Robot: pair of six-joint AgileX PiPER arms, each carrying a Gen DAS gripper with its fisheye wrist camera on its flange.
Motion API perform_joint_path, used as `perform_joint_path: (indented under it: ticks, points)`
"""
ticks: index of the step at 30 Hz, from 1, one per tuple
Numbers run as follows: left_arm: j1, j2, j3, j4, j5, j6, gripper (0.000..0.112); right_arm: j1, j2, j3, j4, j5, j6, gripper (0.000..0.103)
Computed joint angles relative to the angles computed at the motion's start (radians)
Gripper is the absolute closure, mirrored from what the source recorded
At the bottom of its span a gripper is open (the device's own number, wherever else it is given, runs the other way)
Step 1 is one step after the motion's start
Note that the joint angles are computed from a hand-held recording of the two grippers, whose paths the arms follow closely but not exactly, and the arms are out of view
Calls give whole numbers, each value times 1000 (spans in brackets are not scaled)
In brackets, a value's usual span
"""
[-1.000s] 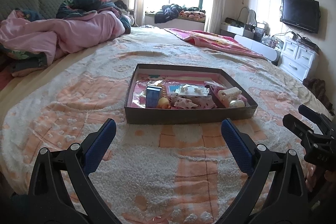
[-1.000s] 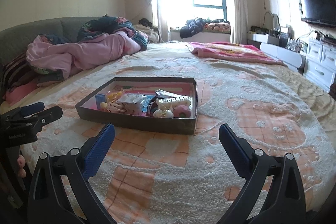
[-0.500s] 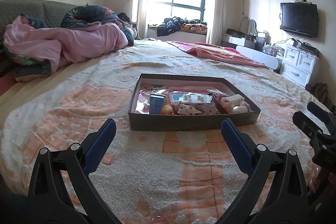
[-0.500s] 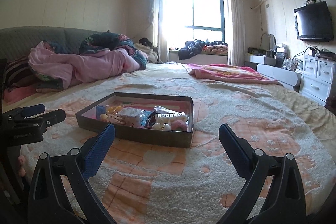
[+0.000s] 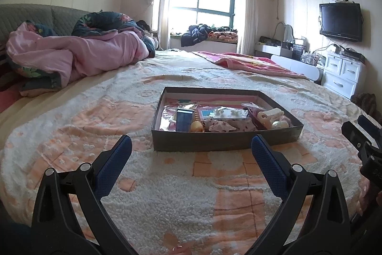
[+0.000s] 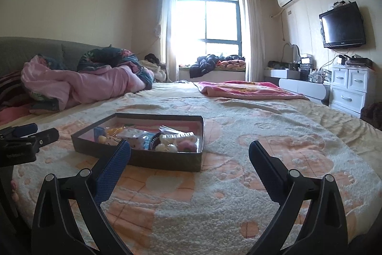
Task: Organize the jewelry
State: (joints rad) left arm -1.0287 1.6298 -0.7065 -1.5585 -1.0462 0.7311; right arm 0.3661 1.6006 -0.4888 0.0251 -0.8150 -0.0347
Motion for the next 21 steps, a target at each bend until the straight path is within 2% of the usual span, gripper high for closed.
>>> perform_joint_path:
  ticks: [13,21]
  points:
    - [9,17,2,13,-4,-13,21,15,50,15,48,-90,-52,7]
    - [42,48,4,19,22,-32,21,17,128,-17,58,-68,-57,7]
